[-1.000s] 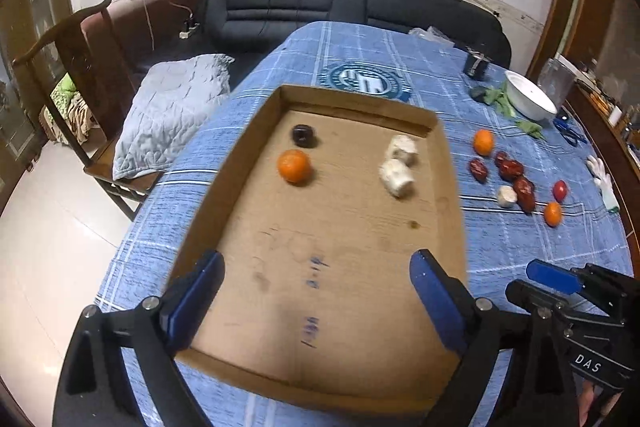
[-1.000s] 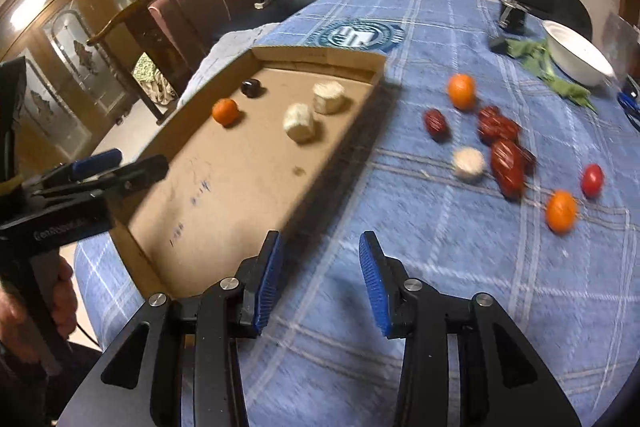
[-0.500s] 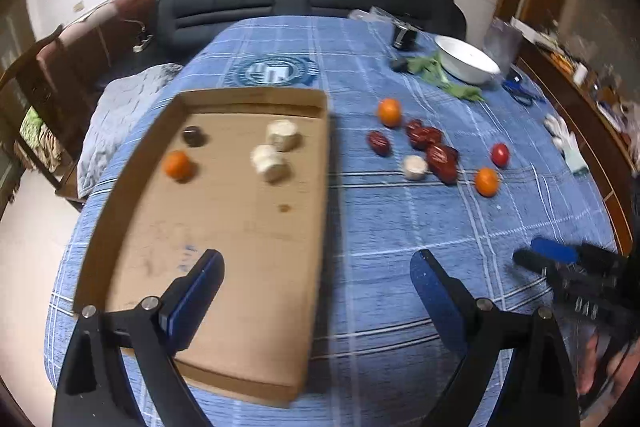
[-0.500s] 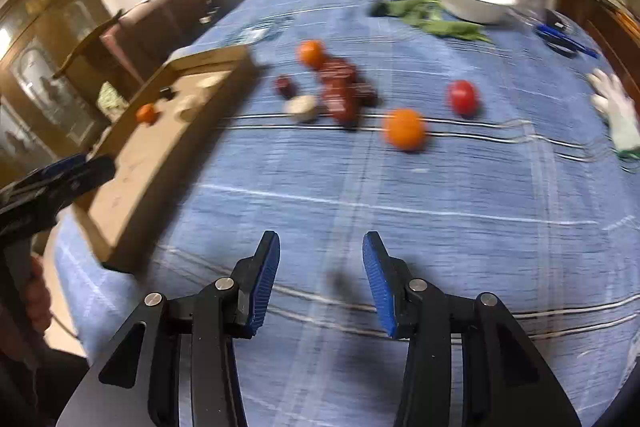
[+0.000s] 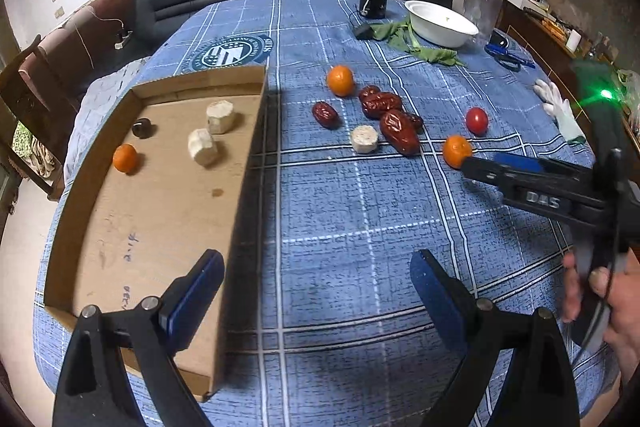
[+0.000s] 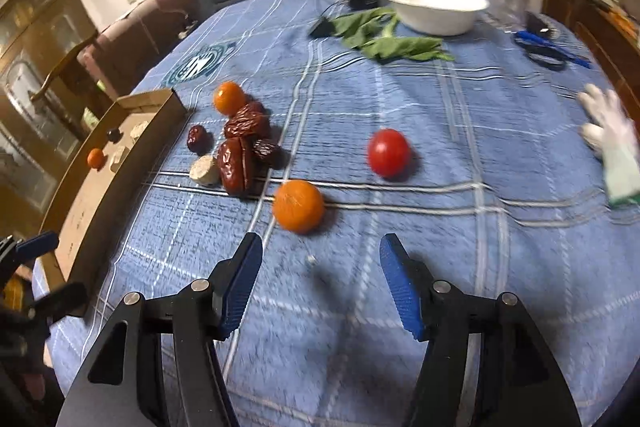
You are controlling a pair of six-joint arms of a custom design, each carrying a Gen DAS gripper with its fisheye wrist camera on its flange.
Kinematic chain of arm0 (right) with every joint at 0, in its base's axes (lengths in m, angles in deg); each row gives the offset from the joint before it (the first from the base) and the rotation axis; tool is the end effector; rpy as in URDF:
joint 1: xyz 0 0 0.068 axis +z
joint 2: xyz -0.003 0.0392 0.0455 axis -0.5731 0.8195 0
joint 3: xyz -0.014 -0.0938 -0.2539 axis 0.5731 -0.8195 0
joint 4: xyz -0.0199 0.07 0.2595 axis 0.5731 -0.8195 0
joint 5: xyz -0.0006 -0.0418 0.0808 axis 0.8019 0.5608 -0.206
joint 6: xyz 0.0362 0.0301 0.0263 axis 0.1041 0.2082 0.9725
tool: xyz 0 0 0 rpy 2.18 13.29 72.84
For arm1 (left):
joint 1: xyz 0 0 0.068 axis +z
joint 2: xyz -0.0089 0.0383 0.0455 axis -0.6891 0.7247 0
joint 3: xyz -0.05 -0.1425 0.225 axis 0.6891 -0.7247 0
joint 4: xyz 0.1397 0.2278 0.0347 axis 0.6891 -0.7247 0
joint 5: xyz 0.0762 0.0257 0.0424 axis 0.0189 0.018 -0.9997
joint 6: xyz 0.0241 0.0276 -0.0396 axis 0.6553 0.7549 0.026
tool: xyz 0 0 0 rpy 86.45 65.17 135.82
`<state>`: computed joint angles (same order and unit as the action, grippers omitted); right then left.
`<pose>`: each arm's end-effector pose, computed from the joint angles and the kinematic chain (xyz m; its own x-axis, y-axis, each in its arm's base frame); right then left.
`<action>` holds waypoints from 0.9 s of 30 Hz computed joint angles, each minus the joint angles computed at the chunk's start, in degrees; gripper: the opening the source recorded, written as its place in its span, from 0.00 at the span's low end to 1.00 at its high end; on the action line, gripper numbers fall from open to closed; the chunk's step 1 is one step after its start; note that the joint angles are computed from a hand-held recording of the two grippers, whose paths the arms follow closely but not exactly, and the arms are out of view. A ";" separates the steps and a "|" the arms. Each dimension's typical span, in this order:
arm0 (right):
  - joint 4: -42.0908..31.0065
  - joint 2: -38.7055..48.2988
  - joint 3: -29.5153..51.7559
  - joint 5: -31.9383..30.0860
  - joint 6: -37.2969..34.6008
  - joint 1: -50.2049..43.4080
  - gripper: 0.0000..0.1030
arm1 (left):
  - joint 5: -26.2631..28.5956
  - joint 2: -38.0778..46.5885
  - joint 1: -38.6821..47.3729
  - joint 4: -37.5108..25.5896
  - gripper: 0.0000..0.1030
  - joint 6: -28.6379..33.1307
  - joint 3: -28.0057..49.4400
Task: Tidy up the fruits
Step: 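Move both tools back toward the remaining fruits, then grasp a tangerine with the right tool while the left tool grasps a white rice cake slice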
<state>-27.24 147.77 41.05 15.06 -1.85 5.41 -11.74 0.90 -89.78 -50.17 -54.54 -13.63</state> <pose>0.1886 0.1531 0.1753 -0.8469 0.0261 -0.5312 -0.1085 0.9693 0.2206 0.1435 -0.1345 0.2129 -0.8320 0.1862 -0.5225 0.2142 0.9768 0.0070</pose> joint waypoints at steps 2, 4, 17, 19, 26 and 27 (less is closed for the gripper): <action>2.52 2.66 0.61 -1.58 -1.67 -0.69 0.58 | -0.43 1.39 -0.81 0.19 0.93 -0.54 0.59; 3.94 5.16 1.64 -1.70 -3.15 -0.74 0.49 | -0.60 2.78 -1.31 0.39 0.93 -0.48 1.36; 3.96 0.33 -2.51 0.45 -6.27 -1.95 0.29 | 7.91 19.63 5.07 11.70 0.93 6.11 8.81; 2.12 -3.04 -4.24 1.07 -6.18 -2.22 0.29 | 9.25 23.35 6.70 14.06 0.90 7.77 10.69; -0.01 -9.13 -7.55 0.56 -5.73 -2.50 0.30 | 12.44 31.90 9.91 15.74 0.61 15.21 15.73; 0.19 -9.30 -7.72 0.03 -5.64 -2.71 0.30 | 12.07 32.45 9.77 16.20 0.58 16.52 15.81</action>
